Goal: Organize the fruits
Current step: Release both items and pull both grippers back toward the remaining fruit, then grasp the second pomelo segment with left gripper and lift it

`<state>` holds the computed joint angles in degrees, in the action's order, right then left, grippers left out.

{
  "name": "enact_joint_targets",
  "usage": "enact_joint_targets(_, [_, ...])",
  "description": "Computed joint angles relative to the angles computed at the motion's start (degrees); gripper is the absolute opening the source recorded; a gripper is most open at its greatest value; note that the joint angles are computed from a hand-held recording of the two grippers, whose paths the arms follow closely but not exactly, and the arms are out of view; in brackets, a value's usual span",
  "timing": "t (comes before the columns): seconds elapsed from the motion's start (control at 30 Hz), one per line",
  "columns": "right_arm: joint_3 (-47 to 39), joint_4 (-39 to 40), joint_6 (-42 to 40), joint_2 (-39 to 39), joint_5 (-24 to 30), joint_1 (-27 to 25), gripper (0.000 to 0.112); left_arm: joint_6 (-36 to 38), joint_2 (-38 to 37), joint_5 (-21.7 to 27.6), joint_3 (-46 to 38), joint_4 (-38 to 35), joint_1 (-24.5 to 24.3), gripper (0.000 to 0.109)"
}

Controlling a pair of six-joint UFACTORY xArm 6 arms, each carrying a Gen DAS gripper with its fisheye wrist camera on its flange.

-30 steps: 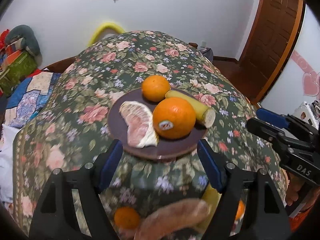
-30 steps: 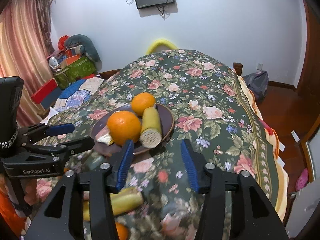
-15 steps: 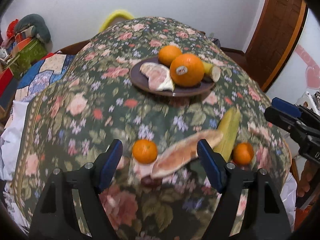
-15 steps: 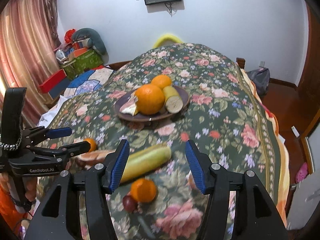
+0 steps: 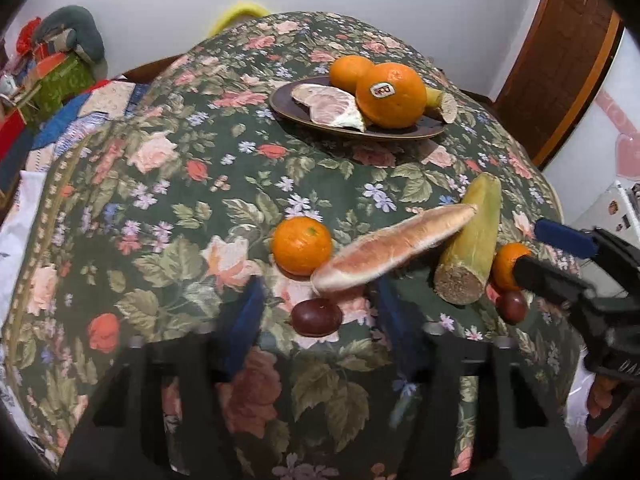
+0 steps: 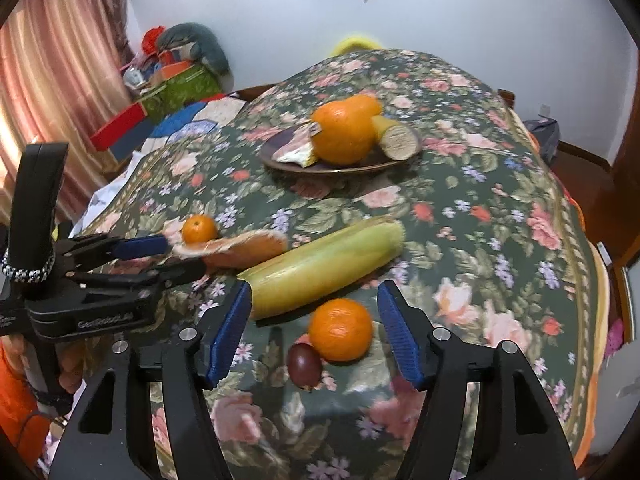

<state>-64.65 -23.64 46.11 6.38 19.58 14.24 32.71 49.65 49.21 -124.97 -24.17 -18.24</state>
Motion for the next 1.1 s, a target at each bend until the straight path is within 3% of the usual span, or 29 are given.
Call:
enact_joint_targets(0.1, [-1.82, 1.57, -2.66, 1.97, 0.63, 0.36, 0.063, 0.34, 0.32, -1.07, 0.18, 0.68, -0.33, 0.034])
enact_joint_targets(0.3, [-4.07, 1.12, -4.37, 4.37, 0.94, 0.47, 0.068, 0.76, 2.41, 1.06, -3.84, -0.60, -0.09, 0.034])
enact_joint_targets(0.47, [-3.64, 5.53, -8.17, 4.50, -0.65, -0.36, 0.066, 1.69, 3.23, 2.93, -6.13, -2.57, -0.10, 0.034])
enact_joint_targets(0.63, [-1.79, 7.30, -8.30, 3.21, -1.57, -1.90, 0.058, 3.28, 1.03, 0.42, -2.79, -2.75, -0.99, 0.034])
enact_joint_targets(0.83, [0.32, 5.34, -5.74, 1.17, -1.41, -3.82, 0.056, 4.74, -0.20, 2.37, -1.81, -4.94, -0.48, 0.034])
enact_joint_targets(1.1, [2.85, 3.40, -2.59, -1.15, -1.79, -5.34, 0.056, 8.67, -5.49, 2.88, 6.28, -7.79, -1.01, 0.034])
